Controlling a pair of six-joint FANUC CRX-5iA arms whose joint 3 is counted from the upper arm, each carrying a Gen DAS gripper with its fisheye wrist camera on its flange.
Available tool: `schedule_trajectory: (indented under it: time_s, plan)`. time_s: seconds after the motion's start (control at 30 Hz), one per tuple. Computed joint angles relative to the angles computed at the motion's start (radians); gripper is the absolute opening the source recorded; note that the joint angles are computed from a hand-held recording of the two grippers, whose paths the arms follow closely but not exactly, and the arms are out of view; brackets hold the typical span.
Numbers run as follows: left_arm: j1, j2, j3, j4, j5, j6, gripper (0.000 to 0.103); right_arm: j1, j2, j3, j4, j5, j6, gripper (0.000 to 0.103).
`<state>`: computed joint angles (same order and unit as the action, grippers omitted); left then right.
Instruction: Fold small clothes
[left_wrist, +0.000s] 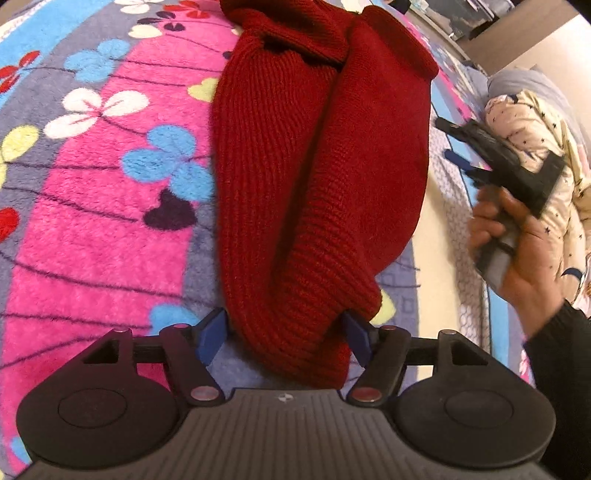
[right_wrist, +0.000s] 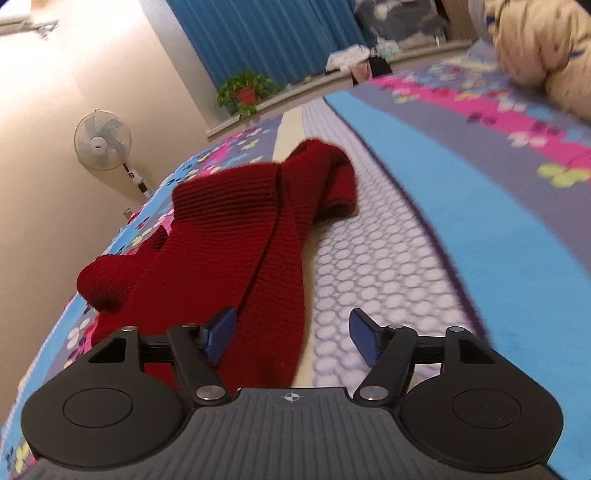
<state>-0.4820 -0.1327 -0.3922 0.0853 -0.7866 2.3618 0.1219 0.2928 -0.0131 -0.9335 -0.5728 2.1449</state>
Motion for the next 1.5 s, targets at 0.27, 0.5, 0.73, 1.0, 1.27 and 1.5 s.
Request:
schedule_trajectory:
  time_s: [0.27, 0.5, 0.73, 1.0, 1.27, 1.5]
  plan:
    - [0.012, 0.008, -0.012, 0.031, 0.029, -0.052, 0.078, -0.026, 0.066, 0.083, -0.137, -0.099, 0.126, 0.055]
    - [-0.007, 0.018, 0.01, -0.008, 0.02, -0.019, 0.078, -0.08, -0.047, 0.008, -0.21, -0.122, 0.239, 0.001]
    - [-0.033, -0.006, 0.008, -0.035, 0.023, 0.028, 0.078, -0.186, -0.271, -0.14, -0.19, -0.212, 0.243, 0.0]
    - [-0.078, -0.04, 0.021, -0.097, -0.002, 0.08, 0.078, -0.386, -0.64, -0.36, -0.124, -0.274, 0.078, 0.0]
    - [-0.109, -0.085, 0.021, -0.154, -0.009, 0.158, 0.078, -0.325, -0.782, -0.465, 0.346, -0.27, -0.237, 0.0]
    - [-0.106, -0.047, 0.048, -0.169, -0.032, 0.179, 0.077, -0.404, -0.597, -0.356, 0.286, -0.266, -0.095, 0.017]
